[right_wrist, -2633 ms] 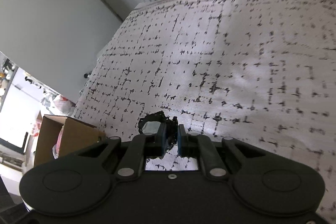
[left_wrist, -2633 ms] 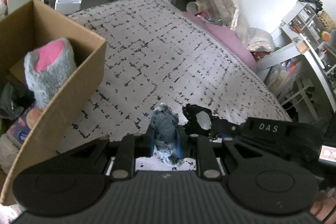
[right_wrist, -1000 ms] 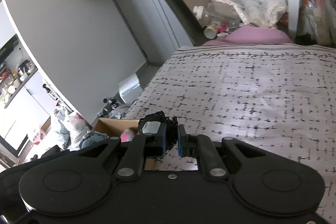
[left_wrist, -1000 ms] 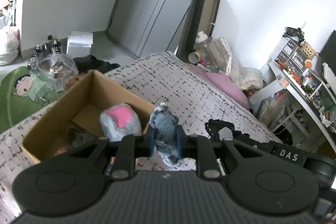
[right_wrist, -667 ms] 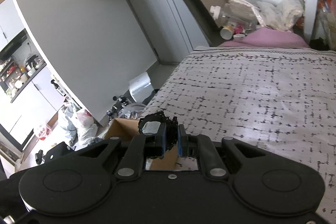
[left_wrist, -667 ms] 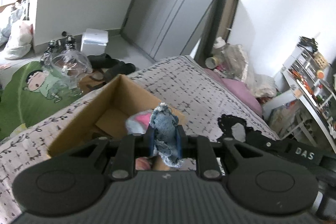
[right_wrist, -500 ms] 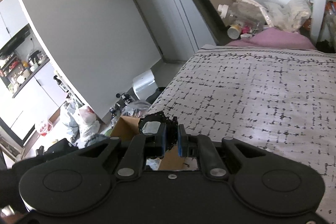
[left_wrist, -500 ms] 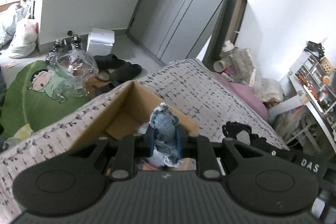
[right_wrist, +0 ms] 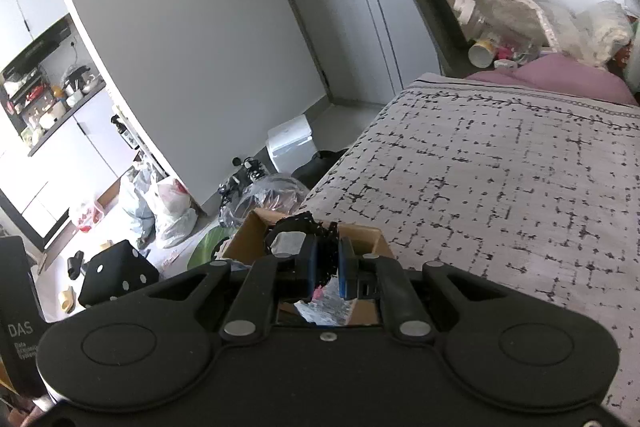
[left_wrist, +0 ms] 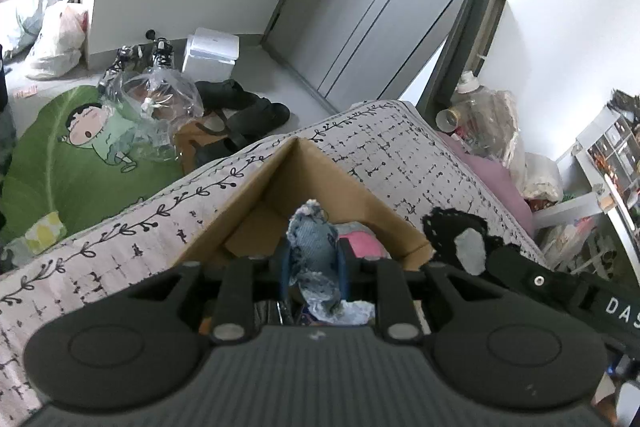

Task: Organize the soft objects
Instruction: 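Open the right gripper dropping the black ring while the left gripper drops the blue plush into the box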

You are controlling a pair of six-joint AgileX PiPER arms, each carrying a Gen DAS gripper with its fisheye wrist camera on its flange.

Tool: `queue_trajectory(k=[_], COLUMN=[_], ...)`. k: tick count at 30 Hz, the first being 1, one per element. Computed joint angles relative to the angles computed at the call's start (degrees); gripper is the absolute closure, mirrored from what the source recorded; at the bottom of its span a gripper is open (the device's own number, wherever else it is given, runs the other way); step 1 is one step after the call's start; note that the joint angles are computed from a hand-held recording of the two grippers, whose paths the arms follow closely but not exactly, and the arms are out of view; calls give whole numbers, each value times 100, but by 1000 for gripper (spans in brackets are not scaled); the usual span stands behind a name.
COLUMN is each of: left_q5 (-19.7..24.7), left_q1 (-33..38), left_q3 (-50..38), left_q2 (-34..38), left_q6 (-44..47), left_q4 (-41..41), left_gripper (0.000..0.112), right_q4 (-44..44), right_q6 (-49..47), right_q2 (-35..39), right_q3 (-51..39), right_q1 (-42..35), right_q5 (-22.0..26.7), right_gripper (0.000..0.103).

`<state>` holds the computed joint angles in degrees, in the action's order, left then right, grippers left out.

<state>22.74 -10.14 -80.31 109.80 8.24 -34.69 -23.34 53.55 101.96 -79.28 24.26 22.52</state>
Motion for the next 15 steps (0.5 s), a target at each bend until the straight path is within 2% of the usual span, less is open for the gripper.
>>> queue_trajectory(k=[2, 4, 7, 11, 15], left_q5=[30, 55, -12, -209, -179], left_q1=[-13, -38, 39, 67, 137], left_q3=[-75, -112, 68, 346, 409], left_q2=[49, 47, -69, -297, -384], left_q6=[-266, -646, -252, -363, -447], left_q4=[272, 660, 276, 440, 480], left_gripper=[89, 82, 67, 64, 64], right_q4=[81, 241, 345, 440, 665], right_q6=[-105, -271, -397, -487, -730], right_q2=[91, 178, 296, 483, 700], right_q3=[-87, -177, -293, -514, -812], right_q1=[7, 13, 41, 88, 115], right_q5=[-16, -12, 5, 66, 40], right_gripper=[92, 92, 92, 92, 92])
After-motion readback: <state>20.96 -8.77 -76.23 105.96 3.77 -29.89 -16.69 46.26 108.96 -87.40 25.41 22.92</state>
